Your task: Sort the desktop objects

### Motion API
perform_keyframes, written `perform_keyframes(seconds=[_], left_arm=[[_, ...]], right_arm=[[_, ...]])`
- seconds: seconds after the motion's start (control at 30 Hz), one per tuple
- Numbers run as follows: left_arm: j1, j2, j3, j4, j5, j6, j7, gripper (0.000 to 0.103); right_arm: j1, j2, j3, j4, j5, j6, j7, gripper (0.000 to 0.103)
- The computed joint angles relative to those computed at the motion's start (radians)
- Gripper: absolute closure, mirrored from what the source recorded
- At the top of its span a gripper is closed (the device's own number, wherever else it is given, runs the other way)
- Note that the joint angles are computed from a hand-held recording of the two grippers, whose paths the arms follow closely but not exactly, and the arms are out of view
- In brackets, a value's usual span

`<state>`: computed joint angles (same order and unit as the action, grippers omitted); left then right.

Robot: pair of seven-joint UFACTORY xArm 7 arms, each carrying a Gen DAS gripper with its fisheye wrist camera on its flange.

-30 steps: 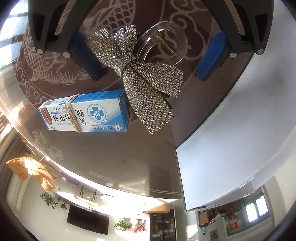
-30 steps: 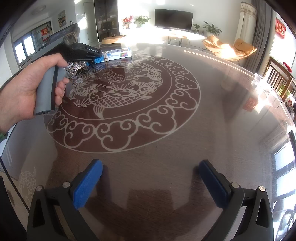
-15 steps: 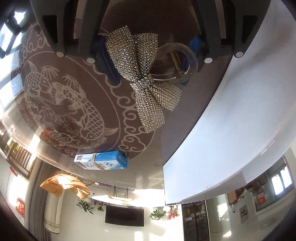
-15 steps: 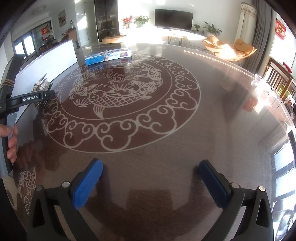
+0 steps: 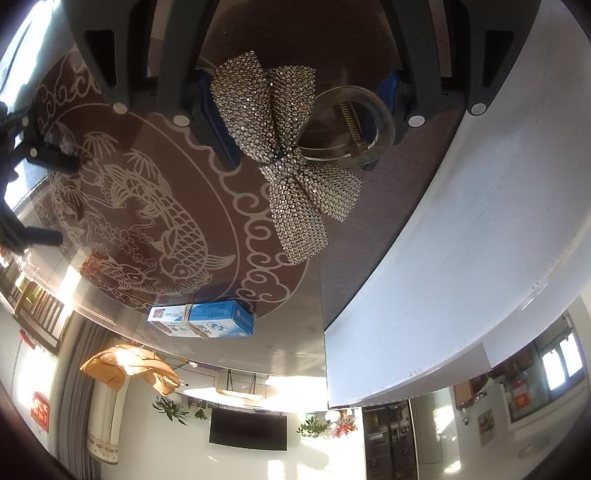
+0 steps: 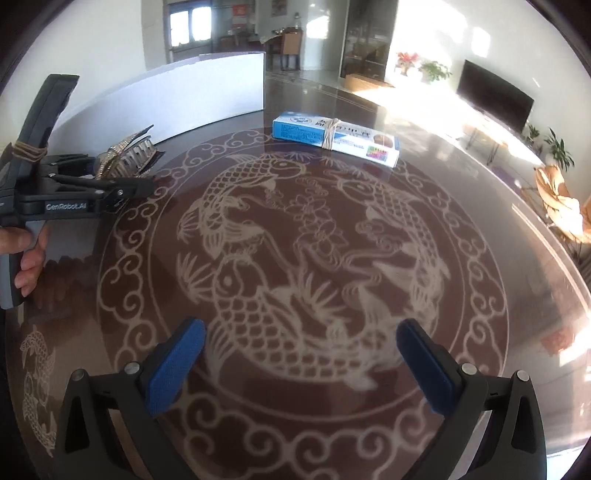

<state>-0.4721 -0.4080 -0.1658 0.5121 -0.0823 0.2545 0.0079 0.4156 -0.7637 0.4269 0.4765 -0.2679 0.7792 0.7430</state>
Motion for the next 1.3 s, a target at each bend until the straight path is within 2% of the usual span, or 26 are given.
perform_keyframes(seconds=[0.07, 0.2, 0.3, 0.4, 0.5, 0.6, 0.67, 0.7, 0.73, 0.8, 0.87, 0.97, 1.0, 1.07, 1.13, 1.23, 1.3], left_arm=[[0.000, 0.000, 0.001, 0.000, 0.000, 0.000, 0.000, 0.038], [-0.001, 0.000, 0.001, 0.000, 0.001, 0.000, 0.000, 0.038], [-0.001, 0.000, 0.002, 0.000, 0.000, 0.000, 0.000, 0.038], [-0.007, 0.006, 0.013, 0.001, -0.007, -0.004, 0.013, 0.038], [-0.011, 0.007, 0.016, 0.001, -0.016, -0.004, 0.019, 0.038], [-0.012, 0.007, 0.015, 0.002, -0.021, -0.003, 0.021, 0.038], [-0.011, 0.006, 0.013, 0.002, -0.021, -0.003, 0.020, 0.038], [-0.011, 0.006, 0.012, 0.002, -0.021, -0.003, 0.020, 0.038], [-0.011, 0.007, 0.012, 0.002, -0.022, -0.003, 0.021, 0.038], [-0.011, 0.007, 0.012, 0.002, -0.022, -0.003, 0.021, 0.038], [-0.015, 0.006, 0.016, 0.002, -0.027, -0.003, 0.025, 0.038], [-0.030, 0.007, 0.029, 0.002, -0.044, -0.006, 0.039, 0.038], [-0.060, 0.006, 0.054, 0.000, -0.069, -0.008, 0.071, 0.038], [-0.073, -0.011, 0.056, -0.013, -0.081, 0.000, 0.099, 0.038], [-0.094, -0.053, 0.052, -0.043, -0.089, 0.015, 0.122, 0.038], [-0.137, -0.134, 0.046, -0.096, -0.112, 0.042, 0.141, 0.038], [-0.139, -0.163, 0.028, -0.112, -0.108, 0.054, 0.129, 0.037]], right_arm=[[-0.067, 0.128, -0.047, 0.082, -0.099, -0.026, -0.147, 0.000], [-0.103, 0.370, -0.121, 0.265, -0.199, -0.066, -0.469, 0.000], [-0.108, 0.493, -0.166, 0.376, -0.196, -0.114, -0.613, 0.000], [-0.110, 0.610, -0.182, 0.482, -0.197, -0.103, -0.701, 0.000], [-0.098, 0.706, -0.212, 0.586, -0.108, -0.040, -0.724, 0.000], [-0.106, 0.774, -0.257, 0.692, 0.116, 0.079, -0.708, 0.006], [-0.116, 0.762, -0.272, 0.685, 0.232, 0.087, -0.695, 0.032], [-0.133, 0.734, -0.253, 0.656, 0.228, 0.067, -0.679, 0.040], [-0.107, 0.711, -0.263, 0.630, 0.184, 0.051, -0.622, 0.056], [-0.097, 0.647, -0.244, 0.554, 0.145, 0.018, -0.509, 0.058], [-0.084, 0.552, -0.221, 0.443, 0.155, -0.033, -0.406, 0.058], [-0.059, 0.359, -0.147, 0.261, 0.158, -0.073, -0.192, 0.058], [-0.045, 0.280, -0.111, 0.201, 0.164, -0.068, -0.112, 0.058], [0.008, 0.111, -0.031, 0.097, 0.189, -0.023, 0.037, 0.058], [0.087, -0.042, 0.067, 0.042, 0.213, 0.091, 0.178, 0.058], [0.180, -0.170, 0.193, 0.034, 0.228, 0.271, 0.352, 0.058], [0.219, -0.226, 0.228, 0.019, 0.224, 0.313, 0.435, 0.055]])
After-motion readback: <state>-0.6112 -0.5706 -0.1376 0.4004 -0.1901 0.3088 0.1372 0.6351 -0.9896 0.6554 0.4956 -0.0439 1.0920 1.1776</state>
